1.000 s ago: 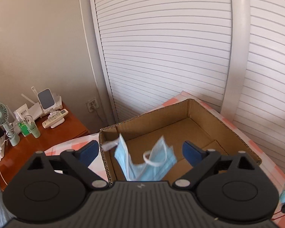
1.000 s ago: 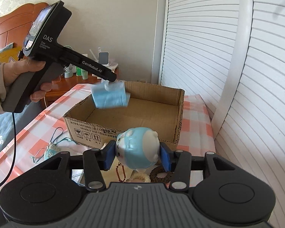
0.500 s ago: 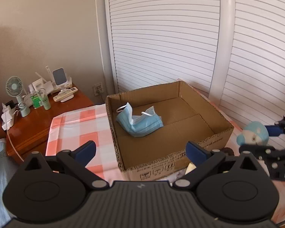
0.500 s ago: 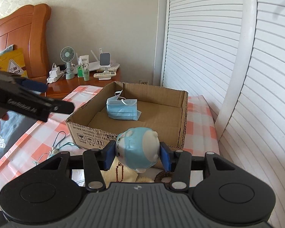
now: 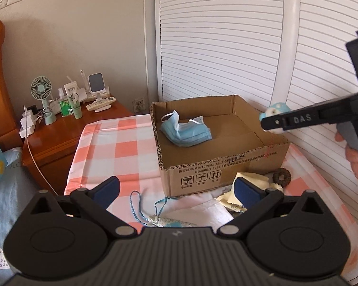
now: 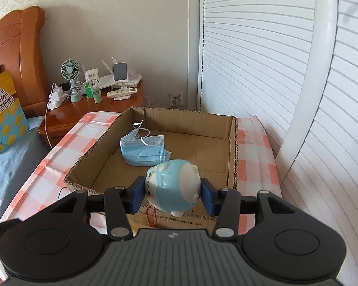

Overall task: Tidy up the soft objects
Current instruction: 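Carry the toy figure with the right tool and release it into the box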

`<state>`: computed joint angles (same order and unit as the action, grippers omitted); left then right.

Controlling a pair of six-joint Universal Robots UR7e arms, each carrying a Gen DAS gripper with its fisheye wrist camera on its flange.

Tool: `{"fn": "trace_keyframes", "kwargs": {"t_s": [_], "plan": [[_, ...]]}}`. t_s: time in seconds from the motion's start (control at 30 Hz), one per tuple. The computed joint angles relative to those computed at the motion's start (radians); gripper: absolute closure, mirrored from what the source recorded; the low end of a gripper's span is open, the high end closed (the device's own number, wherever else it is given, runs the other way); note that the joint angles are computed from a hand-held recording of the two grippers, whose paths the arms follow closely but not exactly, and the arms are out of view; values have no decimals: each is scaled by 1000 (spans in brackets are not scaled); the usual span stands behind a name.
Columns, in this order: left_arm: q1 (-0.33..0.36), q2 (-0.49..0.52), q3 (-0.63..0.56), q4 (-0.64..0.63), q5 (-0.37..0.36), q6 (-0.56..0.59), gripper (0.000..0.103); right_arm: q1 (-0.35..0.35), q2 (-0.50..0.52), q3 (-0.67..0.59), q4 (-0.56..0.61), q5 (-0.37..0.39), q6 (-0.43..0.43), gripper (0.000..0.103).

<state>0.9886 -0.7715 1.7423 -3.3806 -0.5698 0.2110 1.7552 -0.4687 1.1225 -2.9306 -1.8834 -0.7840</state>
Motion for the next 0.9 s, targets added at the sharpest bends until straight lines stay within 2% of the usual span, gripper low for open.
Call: {"fn": "trace_keyframes", "kwargs": {"t_s": [0.2,0.33,0.37,0.4,0.43,0.47,0.57,0.63,0.9], "plan": [[1,-3,12,21,-2,-35,2,8,171,-314,178,-60,36,49],[4,-9,21,35,13,-61,2,14,342,-630,308,-93,56,48],[4,-9,23,31,18,-62,2,15,379,-699,328,-94,63,40],[3,-11,26,31,23,-68,2,16,413,-765,352,-96,71,22],[2,-14,29,32,28,-71,2,16,435,-809,368,-93,78,14],[1,-16,33,29,32,-71,2,15,437,-811,360,-88,80,8],[0,-20,39,33,38,-78,2,15,383,-704,300,-82,81,4],[1,-22,40,44,41,-91,2,14,321,-581,228,-77,80,1],[-15,-26,64,29,31,-89,2,7,113,-184,2,-53,67,0]]}}
